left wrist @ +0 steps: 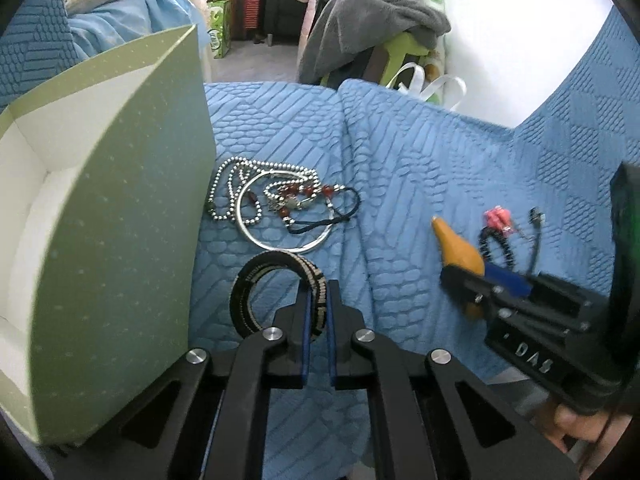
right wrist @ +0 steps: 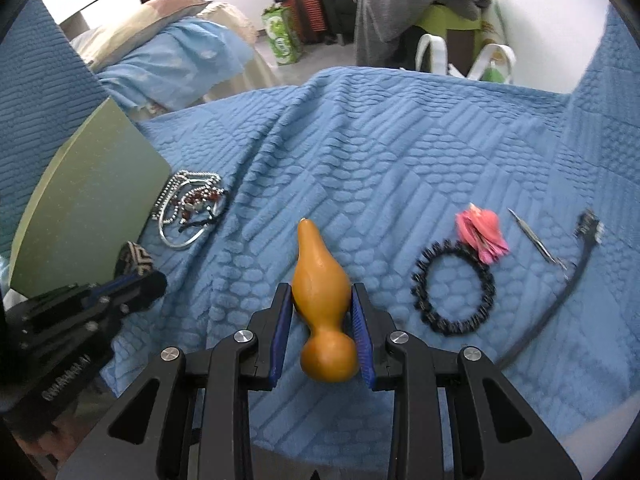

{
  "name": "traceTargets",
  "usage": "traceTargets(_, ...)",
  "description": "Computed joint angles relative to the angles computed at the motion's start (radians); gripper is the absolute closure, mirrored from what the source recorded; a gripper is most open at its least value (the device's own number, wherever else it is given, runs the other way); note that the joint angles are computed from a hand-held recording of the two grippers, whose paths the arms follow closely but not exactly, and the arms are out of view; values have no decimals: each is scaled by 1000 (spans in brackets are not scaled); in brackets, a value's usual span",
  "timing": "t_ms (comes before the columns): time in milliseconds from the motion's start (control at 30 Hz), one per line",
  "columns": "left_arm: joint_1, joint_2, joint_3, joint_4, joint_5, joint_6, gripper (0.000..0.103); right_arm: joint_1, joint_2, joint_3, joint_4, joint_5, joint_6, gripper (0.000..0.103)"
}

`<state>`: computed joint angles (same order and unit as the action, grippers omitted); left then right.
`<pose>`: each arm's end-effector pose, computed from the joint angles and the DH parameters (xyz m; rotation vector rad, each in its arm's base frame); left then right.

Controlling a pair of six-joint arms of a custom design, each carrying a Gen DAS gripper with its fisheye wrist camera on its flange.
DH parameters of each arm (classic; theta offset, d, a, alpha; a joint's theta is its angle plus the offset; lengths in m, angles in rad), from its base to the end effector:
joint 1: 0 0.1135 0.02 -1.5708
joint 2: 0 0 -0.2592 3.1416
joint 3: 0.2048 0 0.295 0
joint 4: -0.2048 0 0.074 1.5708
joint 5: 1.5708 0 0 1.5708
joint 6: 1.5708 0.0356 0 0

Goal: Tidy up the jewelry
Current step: 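Carry the bangle and gourd into the green box and open both tools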

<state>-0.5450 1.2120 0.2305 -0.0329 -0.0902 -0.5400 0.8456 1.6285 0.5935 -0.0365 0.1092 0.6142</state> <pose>0.1703 -0.0995 0.0565 -0.0270 2.6055 -0.2835 0.1928 0.2117 0.0585 -0.2720 2.6637 0.3461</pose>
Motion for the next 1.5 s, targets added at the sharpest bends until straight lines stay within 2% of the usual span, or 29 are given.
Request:
traceTargets(133, -6, -124, -35, -42, 20, 3, 97, 50, -77, -27, -62, 69, 102, 76)
traceTargets(367, -24, -328, -58, -185, 42, 10, 97, 131, -191, -40, -183, 166, 250, 76)
traceTargets(567, -3, -540, -57, -374, 82, 32, 97, 177, -257, -20, -308, 213, 340, 76)
traceTargets(633, -7, -636, -49, -462, 62, 39, 97, 193, -288, -9, -353, 235, 368, 76)
traceTargets(767, 33, -748, 12, -609, 94, 82, 97, 241, -363, 17, -459, 288, 414, 76)
traceTargets(867, 61, -776, 72, -687, 134, 139, 97, 277, -421, 50, -530, 333, 437, 76)
traceTargets(967, 77, -824, 139, -774, 130, 184, 97, 313, -458, 100, -596, 379, 455, 76)
traceTargets(1167, 175, -869, 274, -899, 175, 271, 97, 367, -483, 259, -723, 476, 450, 76)
traceTargets(1500, 561, -833, 474, -1016, 406, 524, 97, 435, -394, 550, -801, 613, 363, 76)
